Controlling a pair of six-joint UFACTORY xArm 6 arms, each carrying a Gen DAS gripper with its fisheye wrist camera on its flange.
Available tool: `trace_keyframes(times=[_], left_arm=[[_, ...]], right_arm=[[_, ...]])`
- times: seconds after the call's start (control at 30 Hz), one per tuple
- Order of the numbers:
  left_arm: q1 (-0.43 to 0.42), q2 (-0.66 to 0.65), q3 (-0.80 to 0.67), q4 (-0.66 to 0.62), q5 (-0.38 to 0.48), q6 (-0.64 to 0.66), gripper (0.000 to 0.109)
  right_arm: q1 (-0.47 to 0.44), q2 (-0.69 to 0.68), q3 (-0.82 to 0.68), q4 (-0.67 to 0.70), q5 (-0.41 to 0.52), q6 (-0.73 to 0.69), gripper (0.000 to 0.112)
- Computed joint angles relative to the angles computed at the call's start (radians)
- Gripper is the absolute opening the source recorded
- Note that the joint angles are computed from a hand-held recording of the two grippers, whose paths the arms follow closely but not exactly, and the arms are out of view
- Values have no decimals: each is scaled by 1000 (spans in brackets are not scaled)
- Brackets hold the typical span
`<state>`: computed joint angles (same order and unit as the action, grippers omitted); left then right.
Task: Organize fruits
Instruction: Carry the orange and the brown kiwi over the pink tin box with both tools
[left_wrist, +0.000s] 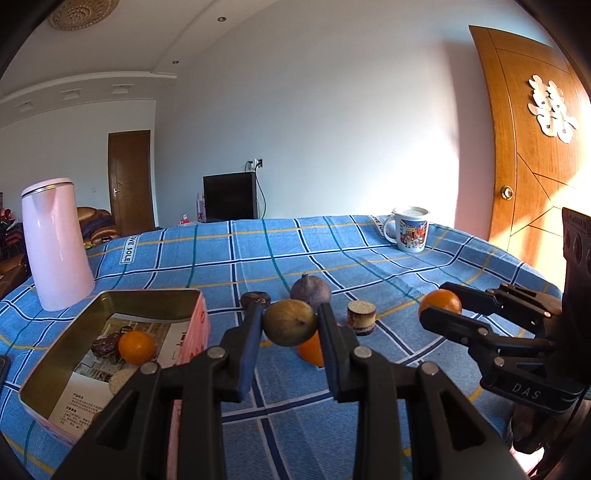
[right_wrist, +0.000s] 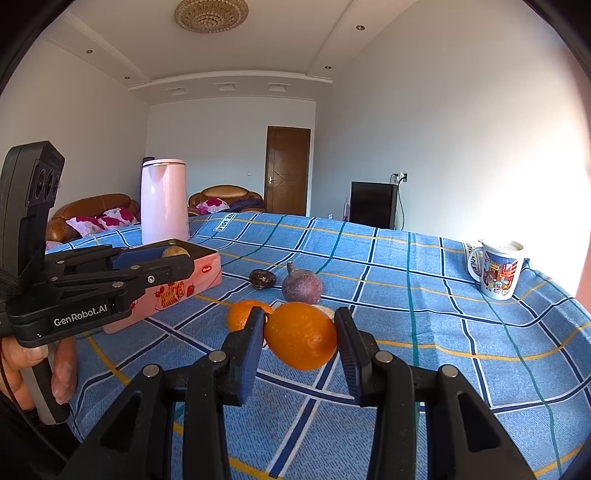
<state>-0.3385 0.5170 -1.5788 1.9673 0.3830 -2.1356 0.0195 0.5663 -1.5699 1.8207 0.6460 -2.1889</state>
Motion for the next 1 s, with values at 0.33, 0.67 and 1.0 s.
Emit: trace_keyframes(times=[0.33, 0.67, 1.0], left_arm=[[59, -183, 215, -37, 159, -38, 32], [159, -225, 285, -157, 130, 0, 32], [226, -203, 285, -283, 42, 92, 32]], right_arm=[[73, -20, -36, -154, 53, 129, 41], [176, 5, -89, -276, 56, 192, 41], [270, 67, -156, -453, 26, 308, 41]])
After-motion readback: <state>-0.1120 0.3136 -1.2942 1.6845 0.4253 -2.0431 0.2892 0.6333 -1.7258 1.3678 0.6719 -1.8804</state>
